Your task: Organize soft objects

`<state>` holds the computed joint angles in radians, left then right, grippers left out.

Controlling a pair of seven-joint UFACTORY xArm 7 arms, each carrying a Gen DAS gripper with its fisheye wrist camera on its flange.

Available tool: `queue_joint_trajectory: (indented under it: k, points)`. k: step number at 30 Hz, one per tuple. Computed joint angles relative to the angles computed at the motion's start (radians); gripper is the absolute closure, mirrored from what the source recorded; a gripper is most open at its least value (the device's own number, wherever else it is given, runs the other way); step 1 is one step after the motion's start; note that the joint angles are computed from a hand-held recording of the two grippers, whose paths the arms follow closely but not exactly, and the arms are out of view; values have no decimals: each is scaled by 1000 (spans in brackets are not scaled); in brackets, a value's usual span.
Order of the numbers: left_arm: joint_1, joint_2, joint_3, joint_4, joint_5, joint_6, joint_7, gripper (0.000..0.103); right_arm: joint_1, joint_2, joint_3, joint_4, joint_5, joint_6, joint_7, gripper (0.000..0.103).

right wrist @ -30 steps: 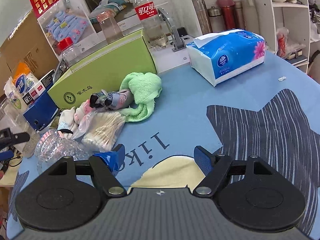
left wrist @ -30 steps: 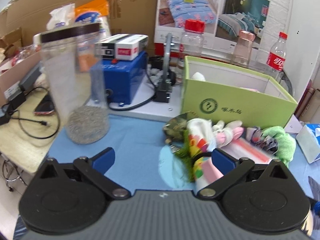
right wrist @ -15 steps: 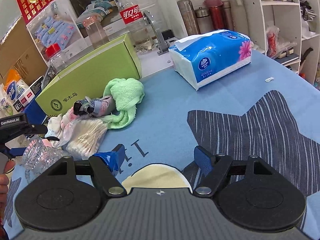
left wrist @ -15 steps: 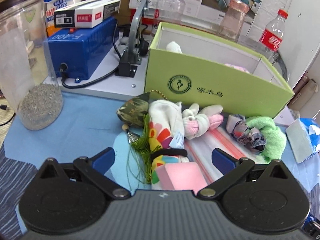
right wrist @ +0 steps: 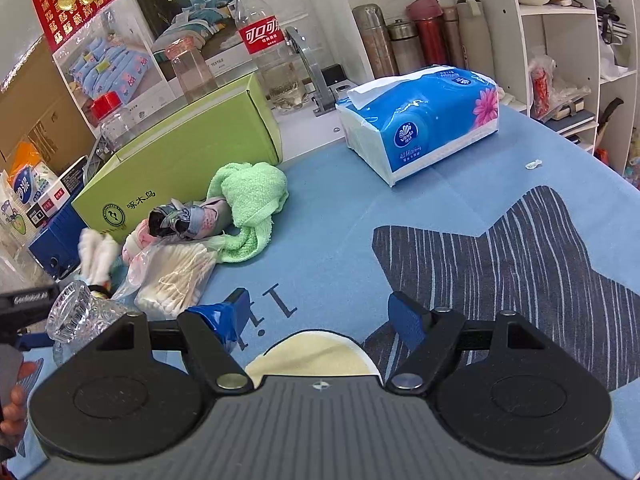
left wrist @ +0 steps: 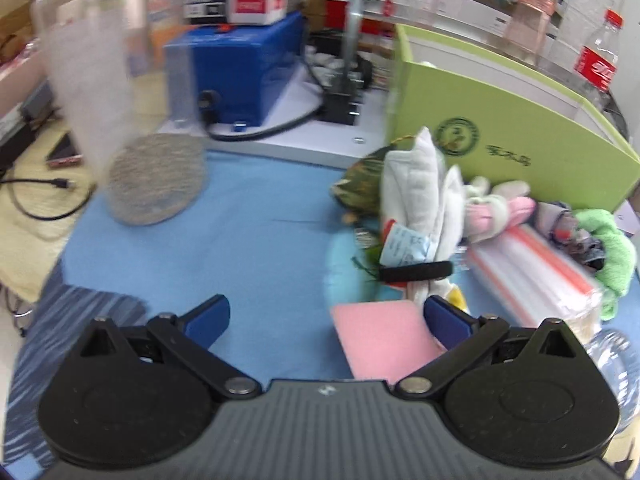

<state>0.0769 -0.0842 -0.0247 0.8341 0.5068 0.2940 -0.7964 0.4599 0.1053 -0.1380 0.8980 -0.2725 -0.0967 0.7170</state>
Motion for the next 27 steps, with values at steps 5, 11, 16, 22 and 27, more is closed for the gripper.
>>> queue_joint_trajectory:
  k: [5,11,16,22,27]
  points:
    - [53,-107,14,-93,-19,-32,17,1,-64,4,83,4,57,5,-63,41]
    - [173,-224,-65,-140,136,-32,-153,0,-32,5,54,9,52,3,-55,41]
    - [148,-217,-69,-140,53,-46,-57,0,-32,3,58,9,53,9,-63,41]
    - [104,-206,-72,-176,-62,-66,69,0,-10,-1,23,1,10,8,-24,40]
    - [100,-195,-69,-181,-90,-74,82,1,-73,-39,92,-28,-16,60,-69,41]
